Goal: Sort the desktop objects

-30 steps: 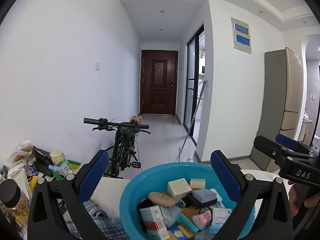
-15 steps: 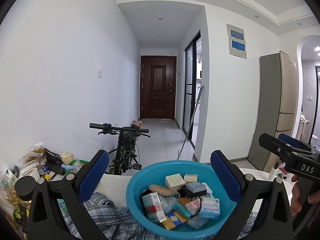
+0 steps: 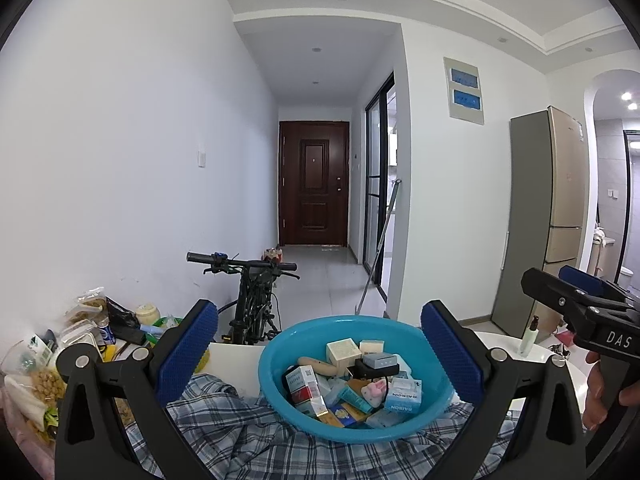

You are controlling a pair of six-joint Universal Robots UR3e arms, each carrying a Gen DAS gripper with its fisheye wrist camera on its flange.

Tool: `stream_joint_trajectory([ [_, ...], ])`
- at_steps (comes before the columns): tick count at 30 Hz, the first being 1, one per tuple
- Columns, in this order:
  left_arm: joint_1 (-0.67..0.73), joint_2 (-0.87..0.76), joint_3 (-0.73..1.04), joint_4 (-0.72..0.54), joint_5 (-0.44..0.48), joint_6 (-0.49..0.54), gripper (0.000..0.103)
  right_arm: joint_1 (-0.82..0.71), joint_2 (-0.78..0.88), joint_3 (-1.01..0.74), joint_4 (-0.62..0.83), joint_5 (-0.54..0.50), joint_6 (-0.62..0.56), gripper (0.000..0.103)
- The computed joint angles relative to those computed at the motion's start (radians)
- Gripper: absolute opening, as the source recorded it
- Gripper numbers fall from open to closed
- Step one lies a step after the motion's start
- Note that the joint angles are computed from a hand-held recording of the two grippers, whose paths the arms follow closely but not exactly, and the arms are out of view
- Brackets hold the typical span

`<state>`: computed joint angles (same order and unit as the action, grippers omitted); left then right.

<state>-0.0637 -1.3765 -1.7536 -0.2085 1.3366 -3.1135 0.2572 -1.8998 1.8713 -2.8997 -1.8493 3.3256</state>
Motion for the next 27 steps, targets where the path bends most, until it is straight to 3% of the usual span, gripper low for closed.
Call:
stream_joint_trajectory([
  [12,0.021,0.171,-0.119,-0.027,-0.037,0.034,0.103,0.187,-0.002,-0.017,-0.003,-0.18,-0.024,0.103],
  [22,0.055,0.238,-0.252,-0.006,-0.073,0.04,0.103,0.225,-0.004,0.065,-0.035,-0.205,0.006,0.103],
  [27,0.101,0.291,-0.347,0.021,-0.11,0.051,0.103,0.279,0.01,0.13,-0.101,-0.277,0.02,0.103],
])
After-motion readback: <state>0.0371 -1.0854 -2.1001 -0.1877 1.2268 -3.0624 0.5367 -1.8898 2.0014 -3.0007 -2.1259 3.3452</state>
